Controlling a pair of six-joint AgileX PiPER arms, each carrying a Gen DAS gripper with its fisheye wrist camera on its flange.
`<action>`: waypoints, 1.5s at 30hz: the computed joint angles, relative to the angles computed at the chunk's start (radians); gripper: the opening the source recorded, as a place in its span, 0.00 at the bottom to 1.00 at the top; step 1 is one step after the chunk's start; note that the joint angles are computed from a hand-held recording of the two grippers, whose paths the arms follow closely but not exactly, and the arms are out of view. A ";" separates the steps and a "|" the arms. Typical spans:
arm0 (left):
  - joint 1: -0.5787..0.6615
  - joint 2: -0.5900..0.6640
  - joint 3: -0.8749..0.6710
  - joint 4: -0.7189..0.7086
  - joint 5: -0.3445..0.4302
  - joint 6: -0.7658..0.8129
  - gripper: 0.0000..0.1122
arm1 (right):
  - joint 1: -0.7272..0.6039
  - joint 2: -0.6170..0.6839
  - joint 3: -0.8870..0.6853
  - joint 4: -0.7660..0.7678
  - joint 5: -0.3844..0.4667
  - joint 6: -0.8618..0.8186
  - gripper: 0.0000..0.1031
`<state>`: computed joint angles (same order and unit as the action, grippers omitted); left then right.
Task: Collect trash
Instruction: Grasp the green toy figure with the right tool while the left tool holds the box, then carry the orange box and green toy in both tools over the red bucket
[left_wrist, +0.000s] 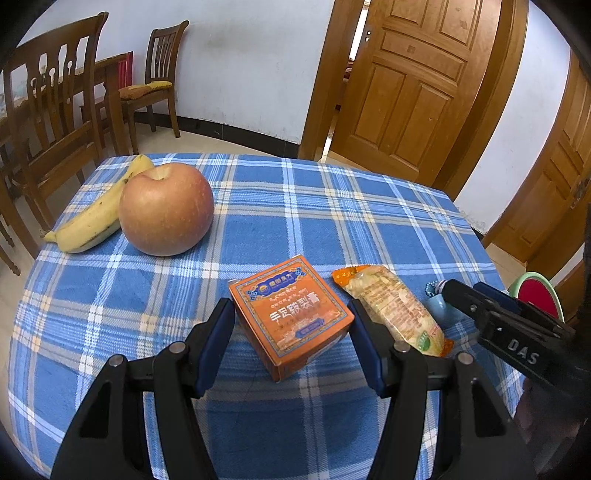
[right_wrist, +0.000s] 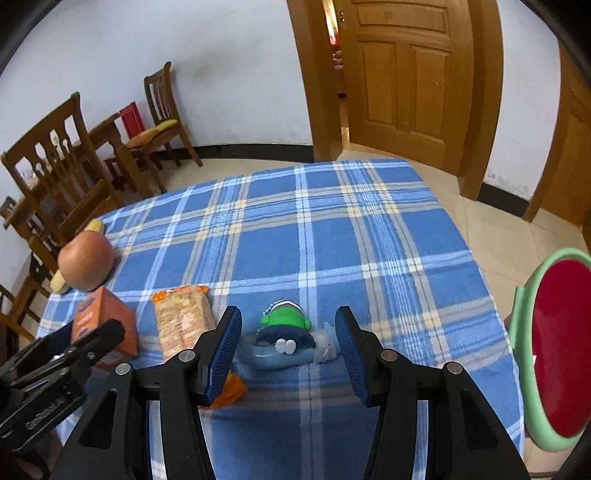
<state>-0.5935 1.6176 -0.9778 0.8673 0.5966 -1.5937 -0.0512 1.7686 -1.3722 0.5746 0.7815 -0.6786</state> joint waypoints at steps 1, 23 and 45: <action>0.000 0.000 0.000 -0.001 0.000 0.001 0.56 | 0.006 0.001 0.002 -0.006 -0.012 -0.005 0.51; 0.001 0.002 0.001 0.003 -0.002 -0.004 0.56 | -0.035 -0.014 0.015 0.068 0.020 -0.042 0.29; -0.014 0.010 -0.023 0.002 0.012 0.015 0.56 | -0.317 -0.153 0.107 0.240 0.130 -0.177 0.29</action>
